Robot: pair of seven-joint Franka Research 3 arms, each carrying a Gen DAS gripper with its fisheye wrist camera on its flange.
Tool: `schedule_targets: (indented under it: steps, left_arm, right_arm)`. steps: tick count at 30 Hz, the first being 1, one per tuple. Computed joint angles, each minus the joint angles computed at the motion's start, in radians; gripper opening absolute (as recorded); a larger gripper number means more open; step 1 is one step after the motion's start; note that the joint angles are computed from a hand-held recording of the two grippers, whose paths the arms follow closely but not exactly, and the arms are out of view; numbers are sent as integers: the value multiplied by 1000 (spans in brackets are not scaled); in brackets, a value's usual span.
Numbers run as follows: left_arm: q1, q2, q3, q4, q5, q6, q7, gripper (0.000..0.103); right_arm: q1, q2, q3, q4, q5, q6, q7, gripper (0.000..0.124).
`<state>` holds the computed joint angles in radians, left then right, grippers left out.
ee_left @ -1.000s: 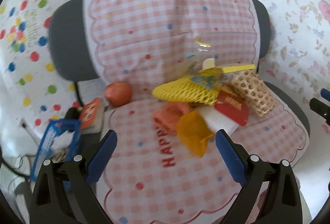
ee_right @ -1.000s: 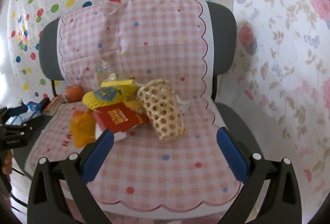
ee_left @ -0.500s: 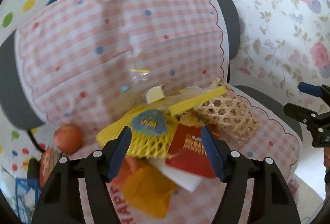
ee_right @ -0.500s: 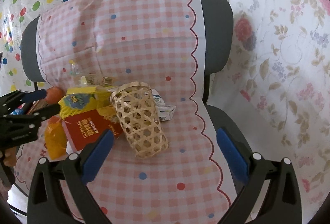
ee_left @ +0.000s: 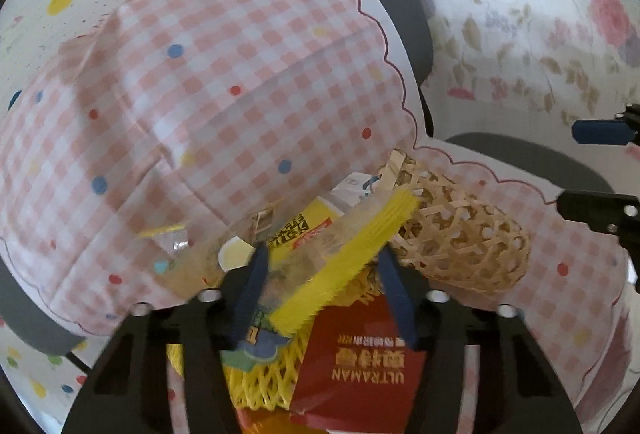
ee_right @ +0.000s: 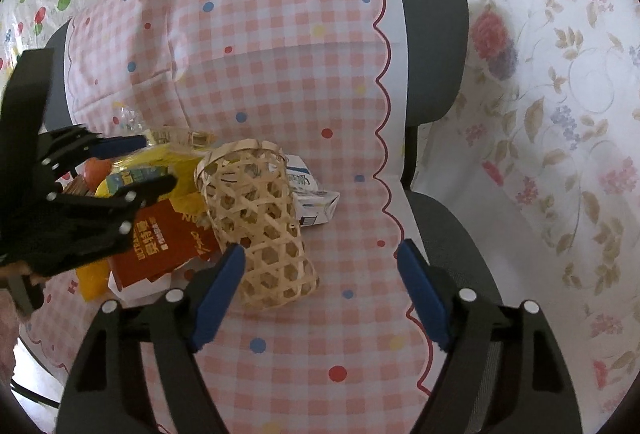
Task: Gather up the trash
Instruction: 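Reach the right tool to the woven bamboo cup and close on it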
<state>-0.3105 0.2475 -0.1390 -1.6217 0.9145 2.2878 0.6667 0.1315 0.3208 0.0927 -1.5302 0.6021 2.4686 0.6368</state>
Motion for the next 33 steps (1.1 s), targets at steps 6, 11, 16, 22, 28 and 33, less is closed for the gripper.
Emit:
schedule_targets:
  steps: [6,11,16,22,28,33]
  left_arm:
    - [14,-61,8,-73,39,54,-28,22]
    - [65,-223,-3,-214,165,154,-271,2]
    - [135,-404,-60,-329,336,179,-520,1]
    - [206,-583,-151,-443,420,148,-705,1]
    - [210,-676,-219,-564,298,21,-670,1]
    - [212,-764,-230,-691,256,4,-736,1]
  right_arm:
    - [-5,-6,-1,-5,0,-22,-6,77]
    - [-8,-34,2,-39,33,-15,-12,77]
    - [-7,-83,5,-94,88,12,-48,77]
    - [-9,-145,0,-155,208,11,-96,77]
    - [9,-172,-15,-183,226,-48,-117,77]
    - [44,-185,-11,-227,199,7,-168,55]
